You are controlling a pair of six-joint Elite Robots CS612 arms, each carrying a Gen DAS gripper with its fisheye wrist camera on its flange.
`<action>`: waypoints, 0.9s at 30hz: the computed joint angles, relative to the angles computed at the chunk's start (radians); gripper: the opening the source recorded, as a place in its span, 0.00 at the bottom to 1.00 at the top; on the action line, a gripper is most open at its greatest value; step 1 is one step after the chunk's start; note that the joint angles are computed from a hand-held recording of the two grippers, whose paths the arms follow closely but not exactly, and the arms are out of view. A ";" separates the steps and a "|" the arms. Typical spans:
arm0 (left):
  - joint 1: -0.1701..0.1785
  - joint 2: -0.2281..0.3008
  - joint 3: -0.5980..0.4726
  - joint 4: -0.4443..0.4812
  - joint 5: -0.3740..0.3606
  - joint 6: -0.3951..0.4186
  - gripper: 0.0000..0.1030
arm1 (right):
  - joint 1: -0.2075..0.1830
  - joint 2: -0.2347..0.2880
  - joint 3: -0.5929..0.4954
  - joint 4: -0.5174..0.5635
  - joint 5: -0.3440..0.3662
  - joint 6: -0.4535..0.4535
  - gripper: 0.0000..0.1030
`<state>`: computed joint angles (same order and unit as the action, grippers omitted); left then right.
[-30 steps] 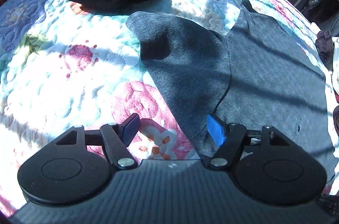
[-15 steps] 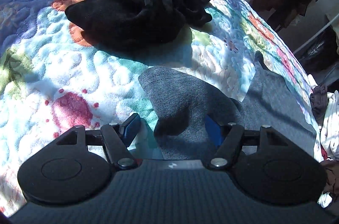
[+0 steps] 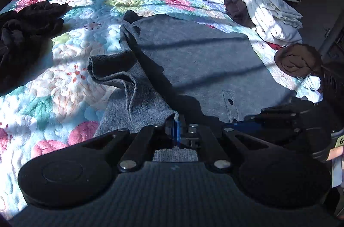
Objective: Fold clothes
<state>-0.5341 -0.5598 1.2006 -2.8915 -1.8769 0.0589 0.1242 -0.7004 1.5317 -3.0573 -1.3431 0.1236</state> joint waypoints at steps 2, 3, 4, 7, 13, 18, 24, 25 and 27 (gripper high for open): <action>-0.014 0.000 -0.007 0.102 0.024 0.049 0.02 | -0.004 -0.004 0.010 0.003 -0.014 0.010 0.48; -0.016 0.001 -0.011 0.127 0.040 0.048 0.02 | -0.004 -0.004 0.010 0.000 -0.015 0.009 0.48; -0.014 0.003 -0.014 0.131 0.041 0.044 0.02 | -0.004 -0.004 0.011 -0.002 -0.016 0.009 0.48; 0.005 0.006 -0.016 0.091 -0.027 -0.008 0.04 | -0.005 -0.005 0.013 -0.009 -0.018 0.007 0.48; 0.056 0.026 -0.016 -0.079 -0.235 -0.159 0.35 | -0.006 -0.001 0.015 -0.006 -0.025 -0.009 0.49; 0.071 0.052 -0.043 -0.160 -0.212 -0.378 0.43 | -0.008 0.004 0.031 -0.029 -0.016 -0.018 0.50; 0.048 0.071 -0.087 -0.038 -0.110 -0.375 0.49 | 0.002 -0.009 0.063 -0.057 -0.025 -0.082 0.53; 0.044 0.074 -0.092 -0.036 -0.101 -0.376 0.50 | 0.002 -0.011 0.068 -0.056 -0.018 -0.083 0.53; 0.034 0.081 -0.104 -0.026 -0.081 -0.348 0.33 | 0.001 -0.012 0.076 -0.057 -0.006 -0.069 0.54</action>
